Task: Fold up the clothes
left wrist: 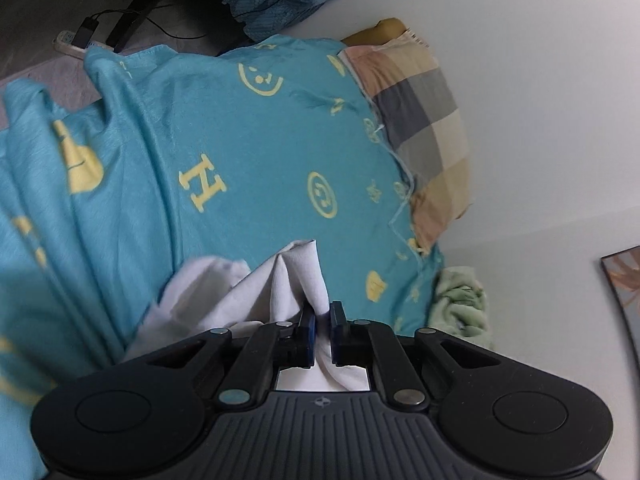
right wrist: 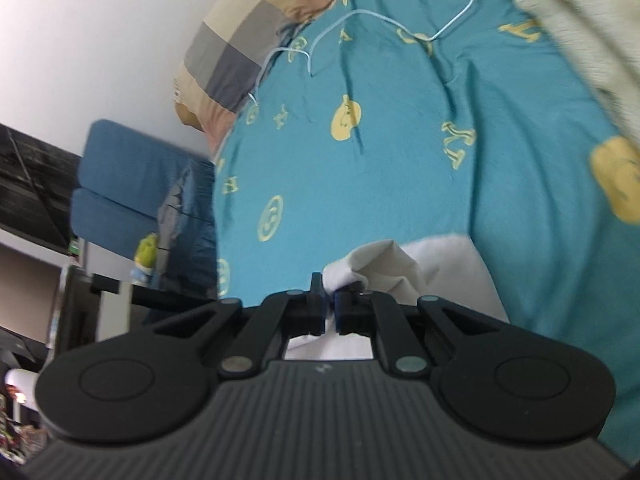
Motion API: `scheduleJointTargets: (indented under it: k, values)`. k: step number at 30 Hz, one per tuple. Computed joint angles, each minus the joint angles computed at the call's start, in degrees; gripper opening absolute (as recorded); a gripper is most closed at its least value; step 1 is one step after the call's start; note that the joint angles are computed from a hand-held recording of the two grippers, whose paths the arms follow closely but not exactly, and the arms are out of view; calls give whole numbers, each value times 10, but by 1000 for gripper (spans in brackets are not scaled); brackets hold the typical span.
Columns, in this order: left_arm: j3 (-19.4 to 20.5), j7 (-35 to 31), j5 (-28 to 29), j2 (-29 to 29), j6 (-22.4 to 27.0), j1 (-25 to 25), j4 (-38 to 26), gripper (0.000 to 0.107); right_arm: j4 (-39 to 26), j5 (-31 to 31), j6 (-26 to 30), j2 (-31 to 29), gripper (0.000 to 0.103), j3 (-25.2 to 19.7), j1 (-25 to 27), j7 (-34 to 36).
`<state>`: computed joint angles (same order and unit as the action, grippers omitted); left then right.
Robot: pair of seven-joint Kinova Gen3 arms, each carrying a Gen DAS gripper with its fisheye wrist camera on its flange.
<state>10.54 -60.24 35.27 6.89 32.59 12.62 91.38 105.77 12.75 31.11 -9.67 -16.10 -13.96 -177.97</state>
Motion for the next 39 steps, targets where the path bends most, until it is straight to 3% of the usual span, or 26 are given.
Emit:
scheduleJointTargets:
  k: [5, 9, 11, 14, 16, 18, 22, 24, 28, 33, 39]
  values:
    - [12, -48, 15, 60, -4, -17, -8, 7, 22, -66, -53, 56, 7, 52, -17, 85]
    - [18, -62, -11, 73, -9, -13, -19, 8, 26, -91, -64, 74, 9, 75, -33, 123]
    - [56, -55, -49, 74, -18, -37, -21, 11, 33, -94, -82, 72, 10, 122, -80, 149]
    - [92, -46, -102, 62, -26, -55, -20, 38, 49, -52, -111, 58, 15, 169, -141, 151]
    - [63, -42, -149, 47, -23, -15, -25, 49, 48, -5, -111, 50, 31, 150, -137, 145]
    - [26, -40, -196, 35, -19, 38, -32, 56, 42, 42, -106, 45, 54, 98, -101, 152]
    - [-46, -42, -289, 30, -2, 144, -50, 60, 0, 135, -29, 59, 54, -9, -46, 179]
    - [-58, -11, -335, 41, 15, 174, -63, 60, -17, 181, 13, 73, 54, -37, -48, 180]
    - [-18, 23, -405, 64, 40, 161, -77, 59, -19, 209, 39, 91, 51, -9, -94, 171]
    - [-18, 28, -440, 58, 53, 179, -80, 59, -30, 208, 72, 86, 51, 12, -132, 175]
    - [-12, 41, -493, 44, 85, 209, -85, 59, -42, 228, 124, 64, 51, -6, -154, 161]
